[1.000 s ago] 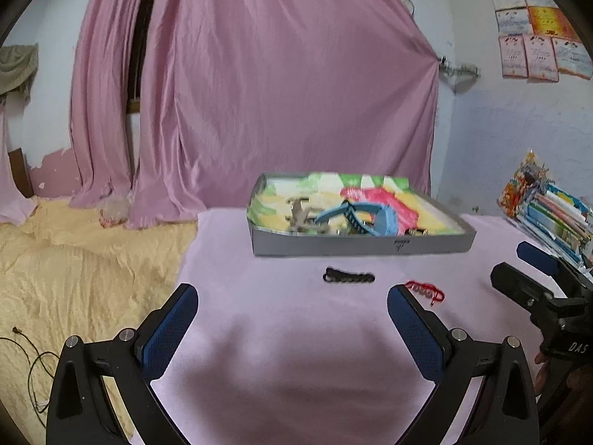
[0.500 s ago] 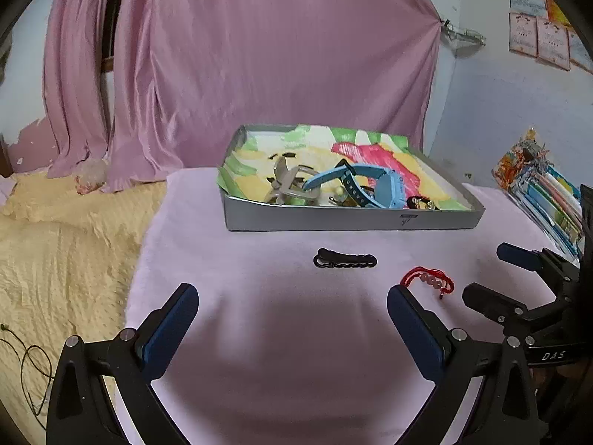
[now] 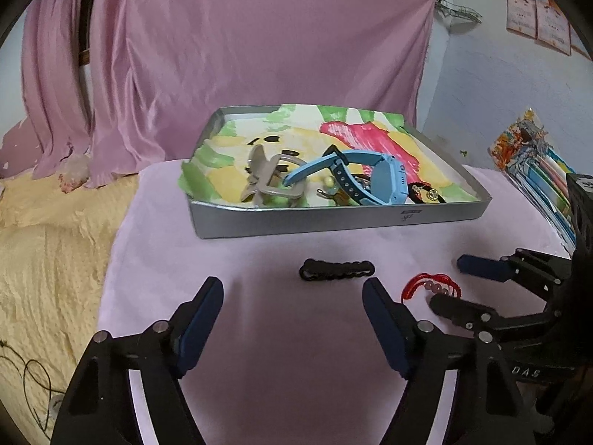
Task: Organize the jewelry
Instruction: 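Grasp the black bead bracelet with the left tool while the right tool grasps the red string bracelet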
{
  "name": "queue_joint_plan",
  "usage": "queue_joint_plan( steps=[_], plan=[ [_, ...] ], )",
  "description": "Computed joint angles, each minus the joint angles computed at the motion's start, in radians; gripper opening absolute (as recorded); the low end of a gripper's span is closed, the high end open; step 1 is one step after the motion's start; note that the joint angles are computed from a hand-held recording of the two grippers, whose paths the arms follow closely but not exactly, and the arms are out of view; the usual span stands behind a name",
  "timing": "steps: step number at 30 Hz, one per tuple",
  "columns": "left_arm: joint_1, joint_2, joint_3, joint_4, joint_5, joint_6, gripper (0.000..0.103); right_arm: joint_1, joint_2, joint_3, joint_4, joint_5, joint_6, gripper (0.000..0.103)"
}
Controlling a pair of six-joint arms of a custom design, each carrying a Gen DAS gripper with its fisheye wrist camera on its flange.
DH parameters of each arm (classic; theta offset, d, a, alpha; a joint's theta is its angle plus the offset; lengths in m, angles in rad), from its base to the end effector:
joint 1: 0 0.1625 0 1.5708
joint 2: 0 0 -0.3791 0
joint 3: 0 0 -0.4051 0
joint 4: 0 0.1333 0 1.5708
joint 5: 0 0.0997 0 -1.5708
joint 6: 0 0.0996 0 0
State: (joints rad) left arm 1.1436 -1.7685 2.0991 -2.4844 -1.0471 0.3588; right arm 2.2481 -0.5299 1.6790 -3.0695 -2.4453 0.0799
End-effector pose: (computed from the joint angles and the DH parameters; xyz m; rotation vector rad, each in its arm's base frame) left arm -0.0154 -0.4758 0.3856 0.7823 2.4191 -0.7832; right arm 0.4257 -0.4385 -0.0414 0.5027 -2.2875 0.7863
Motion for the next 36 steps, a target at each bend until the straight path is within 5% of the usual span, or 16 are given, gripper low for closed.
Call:
queue_joint_plan(
  steps=[8,17,24,36],
  plan=[
    [-0.005,0.050,-0.028,0.008,-0.012,0.032,0.069,-0.008,0.008,-0.035,0.070,0.032,-0.021,0.044],
    [0.006,0.092,-0.069,0.070,-0.059,0.050,0.055,-0.017,-0.005,-0.021,0.049,0.033,-0.023,0.014],
    [0.001,0.103,-0.078,0.125,-0.058,0.051,0.036,-0.036,-0.036,0.020,0.017,0.031,0.017,0.011],
    [-0.019,0.075,-0.047,0.154,-0.047,0.040,0.024,-0.051,-0.047,0.038,-0.013,0.058,0.030,0.011]
  ],
)
